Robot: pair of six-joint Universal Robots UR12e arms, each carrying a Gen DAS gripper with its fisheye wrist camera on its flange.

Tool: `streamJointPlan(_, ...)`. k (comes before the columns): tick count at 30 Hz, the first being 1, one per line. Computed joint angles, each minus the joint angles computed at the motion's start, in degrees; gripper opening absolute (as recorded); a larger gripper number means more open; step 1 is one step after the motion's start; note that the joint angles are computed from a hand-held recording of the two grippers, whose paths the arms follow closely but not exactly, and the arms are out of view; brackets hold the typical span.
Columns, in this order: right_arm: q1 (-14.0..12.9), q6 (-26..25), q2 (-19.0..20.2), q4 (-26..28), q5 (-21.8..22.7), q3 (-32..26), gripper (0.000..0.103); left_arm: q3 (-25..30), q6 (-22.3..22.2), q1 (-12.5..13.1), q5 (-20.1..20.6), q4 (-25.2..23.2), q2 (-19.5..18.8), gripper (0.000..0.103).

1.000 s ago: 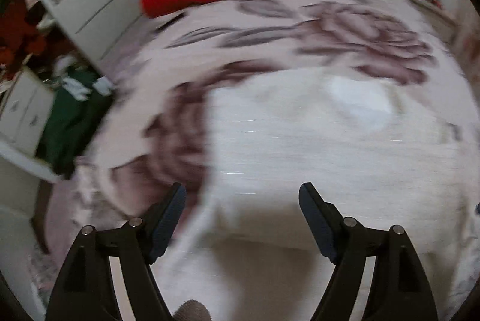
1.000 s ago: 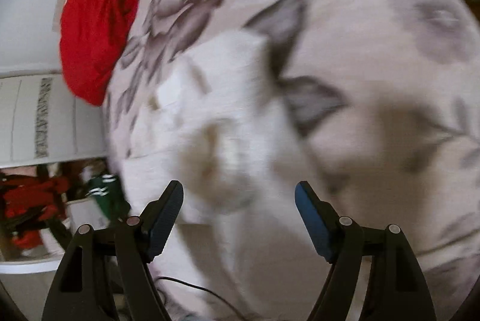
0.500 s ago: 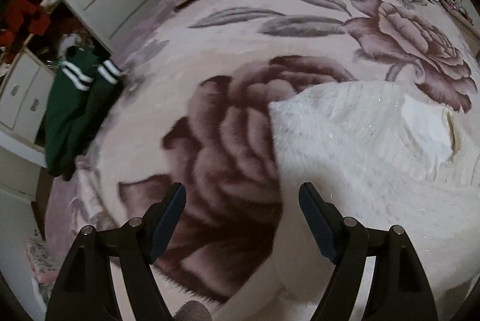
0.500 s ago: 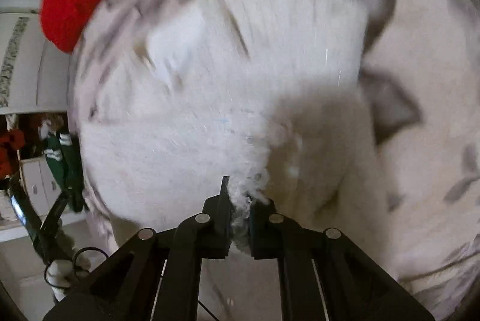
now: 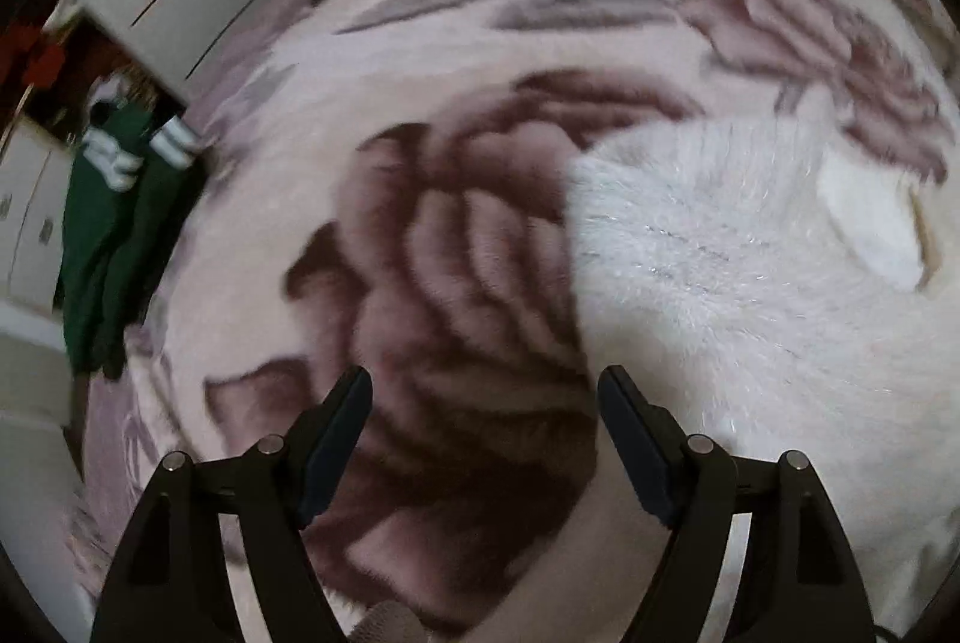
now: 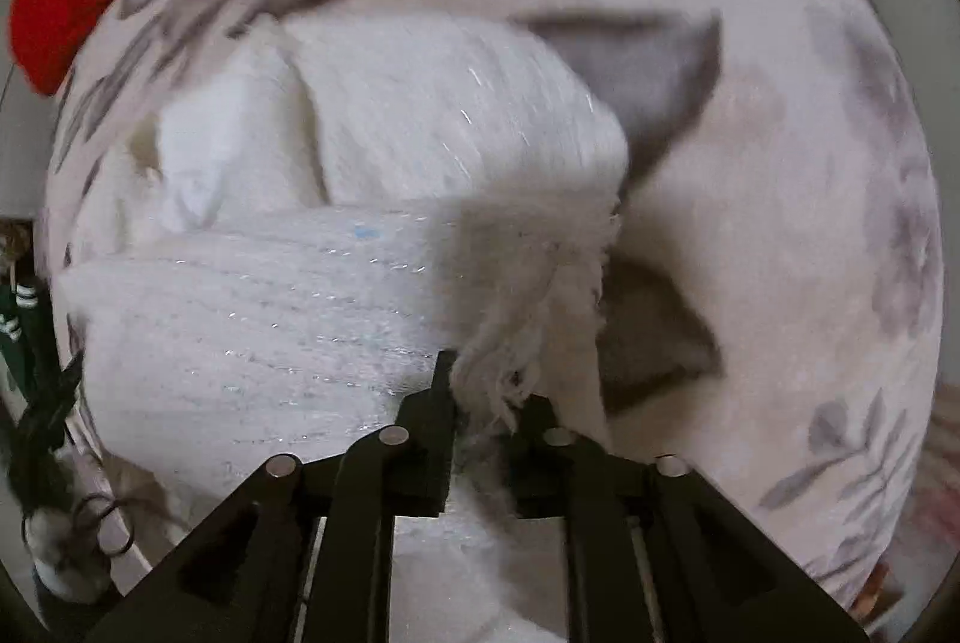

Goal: Fold large clothes

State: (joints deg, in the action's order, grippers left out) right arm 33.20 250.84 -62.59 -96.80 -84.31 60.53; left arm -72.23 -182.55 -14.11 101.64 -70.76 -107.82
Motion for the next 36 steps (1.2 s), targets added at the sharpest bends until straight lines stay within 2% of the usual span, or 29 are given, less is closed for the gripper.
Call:
streamJointPlan(1,0.2,2.1,-0.9,-1.1,-1.1,1.0,0.046,-0.8,-0.9,0.3,-1.0,0.0,1.0,0.076)
streamJointPlan(2,0.6,5.2,-2.2,-3.2,-2.7,2.4,0.052,-1.7,-1.3,0.4,-2.0,-0.4,2.0,0.076)
streamJointPlan(5,1.5,10.5,-4.9,-8.7,-5.1,5.5,0.052,-4.0,0.3,0.0,-3.2,-1.7,3.6,0.076)
streamJointPlan(7,2.2,11.2,-5.4,-12.9,-5.0,6.1,0.052,-5.5,2.6,-1.2,-1.4,-3.1,3.8,0.076)
streamJointPlan(9,2.5,9.2,-5.0,-15.0,-3.6,5.4,0.052,-7.0,4.4,-2.3,3.6,-0.9,3.7,0.077)
streamJointPlan(11,2.6,5.4,-3.6,-15.7,-1.0,3.7,0.052,-8.7,4.3,-3.0,11.9,1.9,2.8,0.079)
streamJointPlan(13,2.7,1.8,-1.5,-13.1,0.4,0.9,0.052,-8.8,1.8,-2.3,15.0,1.2,1.9,0.079)
streamJointPlan(14,2.9,0.5,-0.5,-10.6,0.4,-0.6,0.052,-8.0,-0.2,-1.5,15.3,-1.1,1.4,0.079)
streamJointPlan(16,2.8,-0.8,1.0,-7.0,1.1,-2.1,0.052,-5.9,-5.2,0.8,11.9,-6.1,0.9,0.079)
streamJointPlan(18,2.7,-0.6,1.6,-6.0,1.8,-2.5,0.052,-5.2,-5.8,1.3,12.4,-7.4,1.3,0.079)
streamJointPlan(20,2.8,0.4,1.2,-7.3,0.4,-2.2,0.053,-4.6,-6.3,1.5,12.0,-7.8,1.9,0.079)
streamJointPlan(21,3.0,0.7,1.0,-8.6,-0.3,-2.2,0.052,-4.1,-7.1,1.7,10.2,-7.5,2.5,0.079)
streamJointPlan(23,3.2,1.5,0.2,-11.6,-0.8,-1.3,0.052,-2.4,-8.2,1.8,3.2,-7.3,3.0,0.079)
streamJointPlan(25,3.2,2.7,-0.5,-14.7,0.6,-0.1,0.053,-0.7,-6.6,0.8,-4.0,-6.7,2.3,0.079)
streamJointPlan(26,2.9,3.6,-0.6,-15.8,1.4,0.3,0.052,0.1,-5.1,0.1,-5.2,-6.6,1.6,0.079)
streamJointPlan(28,2.9,5.2,-0.9,-16.8,2.6,1.0,0.052,0.9,0.6,-3.4,-1.6,-5.5,-0.5,0.079)
streamJointPlan(30,3.1,6.4,-0.3,-14.6,3.0,0.0,0.053,0.0,4.7,-5.9,5.3,-3.2,-1.9,0.08)
streamJointPlan(31,2.9,6.8,-0.3,-14.1,3.3,0.0,0.053,-0.1,5.6,-6.0,6.6,-2.7,-2.4,0.08)
streamJointPlan(33,2.9,7.8,-0.9,-14.2,3.4,0.8,0.053,-1.6,6.2,-5.3,8.3,-0.1,-2.7,0.097)
streamJointPlan(34,2.9,8.1,-1.1,-14.7,3.2,1.1,0.053,-1.9,5.8,-4.6,7.6,0.1,-2.7,0.103)
streamJointPlan(36,2.8,8.2,-1.6,-15.5,2.6,1.8,0.052,-2.1,4.8,-3.0,4.0,0.2,-2.4,0.103)
